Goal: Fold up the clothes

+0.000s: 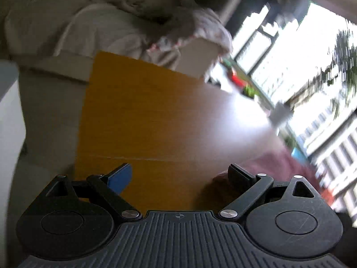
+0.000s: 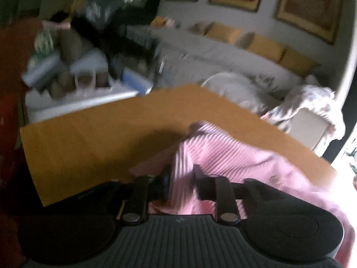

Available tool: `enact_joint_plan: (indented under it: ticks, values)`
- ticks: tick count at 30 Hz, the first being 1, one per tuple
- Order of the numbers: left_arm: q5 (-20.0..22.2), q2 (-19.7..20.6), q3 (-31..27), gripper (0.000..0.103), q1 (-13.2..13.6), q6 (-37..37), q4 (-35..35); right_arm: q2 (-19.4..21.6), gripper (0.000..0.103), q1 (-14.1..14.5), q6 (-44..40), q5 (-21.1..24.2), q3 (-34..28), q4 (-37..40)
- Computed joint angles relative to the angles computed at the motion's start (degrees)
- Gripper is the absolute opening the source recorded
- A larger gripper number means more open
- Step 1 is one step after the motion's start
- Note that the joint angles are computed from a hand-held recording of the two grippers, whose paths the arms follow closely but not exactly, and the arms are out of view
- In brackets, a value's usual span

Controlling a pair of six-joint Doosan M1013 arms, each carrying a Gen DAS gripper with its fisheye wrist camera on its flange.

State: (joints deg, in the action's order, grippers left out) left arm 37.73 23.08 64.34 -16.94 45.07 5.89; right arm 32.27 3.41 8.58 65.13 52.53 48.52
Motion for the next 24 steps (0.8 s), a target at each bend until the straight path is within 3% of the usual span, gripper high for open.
enact_joint_plan:
  ticks: [2,3,4,7,9,10,15,18,20,22,24]
  values:
    - [-3.15,-1.02,1.47,0.098,0.03,0.32,-1.80,-0.79,0.057,-0.22,-2.65,0.40,1.96,1.89]
    - [-4.68,-1.21,1.73,0.098,-0.08,2.61,-4.18,-1.00,0.069,-0.62,-3.81,1.39,2.40,3.36]
    - [-6.16,-1.38,1.97,0.098,-0.18,5.11,-6.77,-0.66,0.070,-1.33,-3.54,3.71,1.53,4.74]
    - [-9.01,-0.43,0.72,0.098,-0.53,19.75,-20.99,0.29,0.078,-3.69,-2.03,8.09,-1.30,7.84]
    - [-9.01,0.78,-1.03,0.098,-1.00,26.80,-27.49,0.77,0.096,-5.47,-0.61,8.25,-3.19,8.94]
    - [-9.26,1.35,-1.60,0.098,-1.11,30.41,-31.51,0.71,0.101,-6.31,0.07,6.65,-3.50,9.18]
    - [-9.84,2.36,0.12,0.098,-2.09,47.91,-55.58,1.18,0.103,-9.29,9.45,-3.31,-5.20,8.15]
    - [-7.10,3.81,-0.38,0.098,-2.68,44.96,-54.20,2.95,0.103,-9.06,19.96,-9.28,-7.41,2.53]
    - [-6.05,4.25,0.01,0.098,-2.65,41.54,-52.58,4.87,0.103,-7.62,25.63,-12.56,-9.58,-5.63]
    - [-7.15,3.95,1.32,0.096,-2.37,42.19,-55.12,5.81,0.103,-6.01,31.24,-14.73,-9.99,-16.76]
    - [-7.96,3.83,1.67,0.089,-2.21,40.02,-53.87,5.49,0.103,-5.67,32.00,-15.53,-8.29,-17.62]
